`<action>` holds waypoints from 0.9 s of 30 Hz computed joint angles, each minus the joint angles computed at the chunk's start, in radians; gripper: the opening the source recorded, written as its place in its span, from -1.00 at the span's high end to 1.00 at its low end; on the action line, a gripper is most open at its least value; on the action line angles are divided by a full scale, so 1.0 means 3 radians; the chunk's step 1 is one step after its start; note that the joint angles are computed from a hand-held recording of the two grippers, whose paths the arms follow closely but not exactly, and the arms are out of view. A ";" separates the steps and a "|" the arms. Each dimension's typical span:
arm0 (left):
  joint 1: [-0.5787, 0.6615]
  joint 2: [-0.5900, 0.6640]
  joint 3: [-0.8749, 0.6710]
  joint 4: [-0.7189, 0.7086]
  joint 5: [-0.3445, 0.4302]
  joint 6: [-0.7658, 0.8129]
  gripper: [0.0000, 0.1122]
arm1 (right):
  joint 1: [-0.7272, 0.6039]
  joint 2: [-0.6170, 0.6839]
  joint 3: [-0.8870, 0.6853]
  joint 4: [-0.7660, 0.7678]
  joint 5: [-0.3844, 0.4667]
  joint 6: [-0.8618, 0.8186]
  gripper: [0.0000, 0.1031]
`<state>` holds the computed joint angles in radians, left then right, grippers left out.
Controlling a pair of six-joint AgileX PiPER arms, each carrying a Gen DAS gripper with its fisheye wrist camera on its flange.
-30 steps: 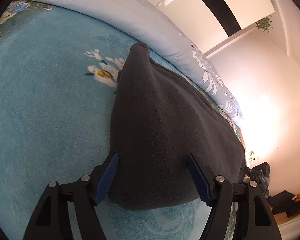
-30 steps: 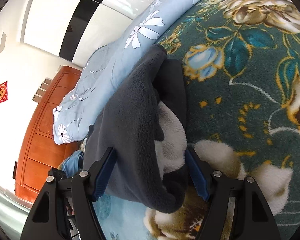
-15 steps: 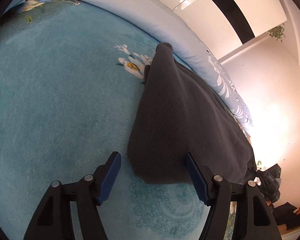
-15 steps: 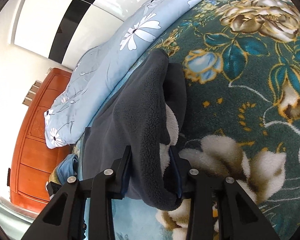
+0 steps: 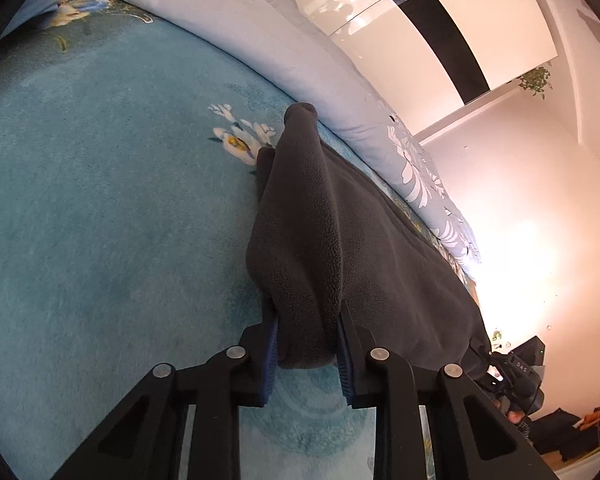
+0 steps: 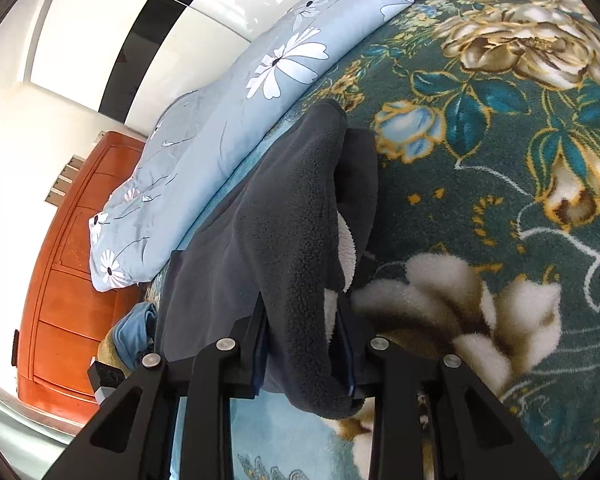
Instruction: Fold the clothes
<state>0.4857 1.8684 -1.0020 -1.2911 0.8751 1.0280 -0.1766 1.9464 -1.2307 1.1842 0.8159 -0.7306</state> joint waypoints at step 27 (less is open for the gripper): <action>0.0582 -0.0564 0.0487 0.0308 0.0513 0.0795 -0.25 | -0.1074 -0.0750 0.1326 0.0269 0.0635 -0.1312 0.01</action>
<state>0.6602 1.6993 -0.8559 -1.1986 1.0289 1.2667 -0.4987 1.7215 -0.8329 1.2649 1.0063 -1.1243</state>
